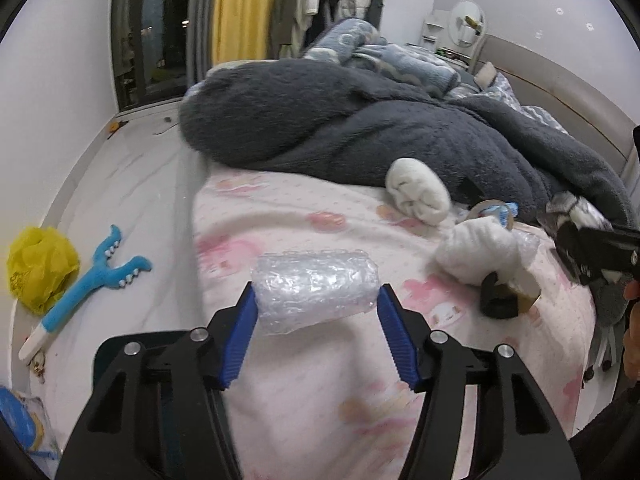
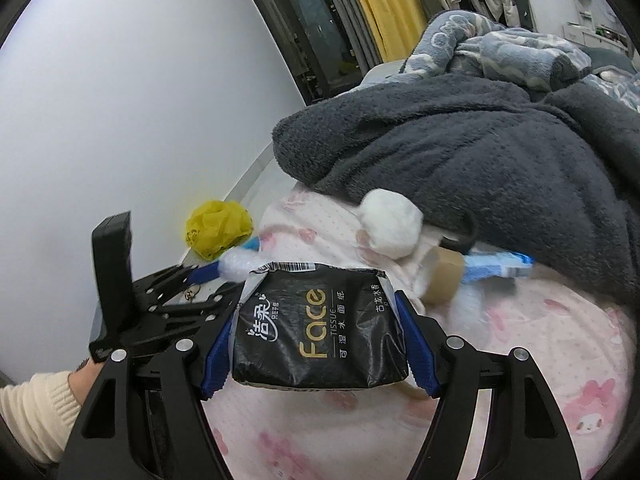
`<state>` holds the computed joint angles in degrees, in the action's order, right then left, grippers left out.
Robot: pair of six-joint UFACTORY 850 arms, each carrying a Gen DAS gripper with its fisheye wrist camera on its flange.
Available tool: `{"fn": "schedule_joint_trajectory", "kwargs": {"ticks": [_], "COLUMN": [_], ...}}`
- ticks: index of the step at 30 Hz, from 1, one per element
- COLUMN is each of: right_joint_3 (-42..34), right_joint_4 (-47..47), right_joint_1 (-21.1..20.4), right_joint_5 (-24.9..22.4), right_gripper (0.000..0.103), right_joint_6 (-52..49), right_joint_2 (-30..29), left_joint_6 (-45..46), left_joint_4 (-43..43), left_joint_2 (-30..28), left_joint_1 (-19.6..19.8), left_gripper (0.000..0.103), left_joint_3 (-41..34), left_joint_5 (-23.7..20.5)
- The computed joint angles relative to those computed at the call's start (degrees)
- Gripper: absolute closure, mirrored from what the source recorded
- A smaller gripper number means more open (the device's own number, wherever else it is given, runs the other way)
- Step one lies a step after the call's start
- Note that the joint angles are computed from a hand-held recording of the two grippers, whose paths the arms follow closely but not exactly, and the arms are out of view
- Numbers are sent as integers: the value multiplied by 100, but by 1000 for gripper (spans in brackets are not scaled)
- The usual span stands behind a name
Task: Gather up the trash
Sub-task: 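Carry both items over the green bin and open both tools to drop them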
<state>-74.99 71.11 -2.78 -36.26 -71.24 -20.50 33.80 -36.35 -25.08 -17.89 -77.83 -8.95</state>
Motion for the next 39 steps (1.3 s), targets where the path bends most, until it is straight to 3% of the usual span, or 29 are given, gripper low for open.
{"fn": "schedule_joint_trajectory", "kwargs": {"ticks": [6,12,21,25,31,39], "right_joint_3": [-100,-235,-543,-676,-945,-1327], "right_joint_4": [-68,-56,-343,-704,-1049,-1604], "right_joint_1": [355,694,1169,1423,1722,2064], "right_joint_5": [212,294,422,542,524,473], "right_gripper": [30,30,30,30,30,30], "right_joint_6": [144,259,683,1028,1479,2151], "right_joint_2": [-65,-177,-435,-564,-804,-1156], "left_joint_6": [-688,-789,-1642,-2188,-2198,-2034], "left_joint_4": [615,605,1387,1961,1935,1612], "left_joint_2": [294,489,445,390,253,-102], "left_joint_1": [222,554,920,1046,1295,1668], "left_gripper": [40,40,40,40,40,40], "left_joint_3": [377,651,871,886,883,744], "left_joint_5": [92,-10,-222,-411,-738,-1497]}}
